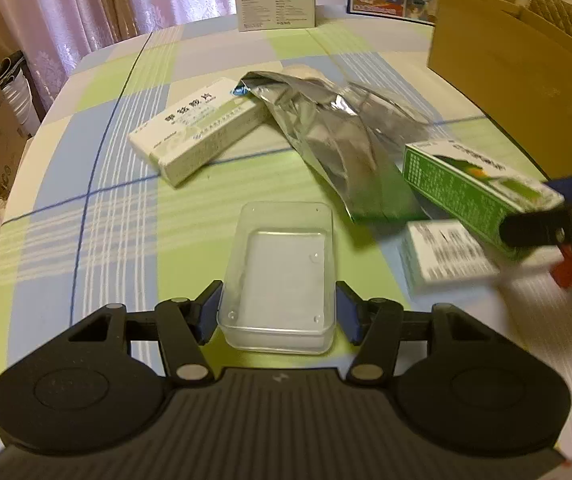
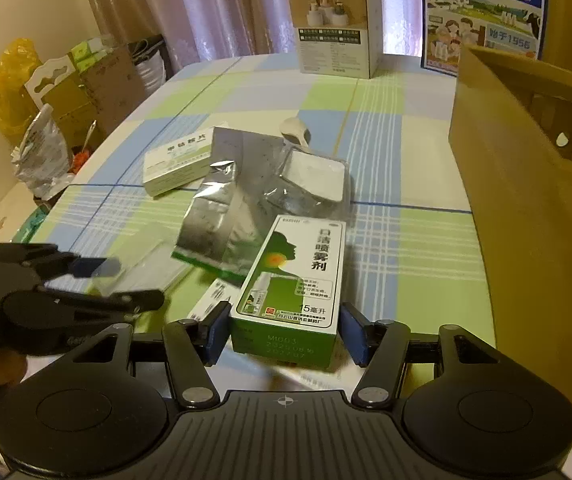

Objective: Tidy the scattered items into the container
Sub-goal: 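Grasp the green spray box with the right tool while the left tool grasps the clear tray, then carry the spray box and clear tray over the cardboard box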

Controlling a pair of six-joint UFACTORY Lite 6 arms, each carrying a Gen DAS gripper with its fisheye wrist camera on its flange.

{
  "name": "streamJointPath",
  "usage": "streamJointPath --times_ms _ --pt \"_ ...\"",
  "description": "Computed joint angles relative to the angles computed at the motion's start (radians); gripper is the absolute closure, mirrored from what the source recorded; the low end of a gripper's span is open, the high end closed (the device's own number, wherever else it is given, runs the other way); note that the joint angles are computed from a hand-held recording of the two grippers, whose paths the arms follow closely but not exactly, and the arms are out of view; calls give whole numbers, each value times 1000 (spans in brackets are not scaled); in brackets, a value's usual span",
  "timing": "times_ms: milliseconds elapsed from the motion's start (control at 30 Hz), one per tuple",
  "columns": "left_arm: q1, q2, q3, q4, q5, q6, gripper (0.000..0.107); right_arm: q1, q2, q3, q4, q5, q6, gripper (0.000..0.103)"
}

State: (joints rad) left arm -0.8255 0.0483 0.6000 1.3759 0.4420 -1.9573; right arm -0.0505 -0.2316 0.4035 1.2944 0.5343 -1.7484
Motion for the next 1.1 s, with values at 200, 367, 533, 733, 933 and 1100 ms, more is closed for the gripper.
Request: streamJointPath --times_ms 200,367,533,733,933,1100 --pt "-185 -105 -77 -200 80 65 53 -131 -236 -120 -320 145 193 48" --pt "-236 -112 -92 -237 100 43 51 -127 -315 -164 -360 142 236 30" --pt "-229 -111 -90 -220 116 37 44 -20 -337 -203 -337 37 231 25" --pt "-196 -69 -73 -143 102 -7 42 100 -315 -243 -211 -113 116 26" --pt "-150 -34 -59 -65 58 -58 50 202 -255 -250 7 -220 -70 45" --pt "-178 -55 -42 -172 88 39 55 177 -277 -262 -10 -200 -72 49"
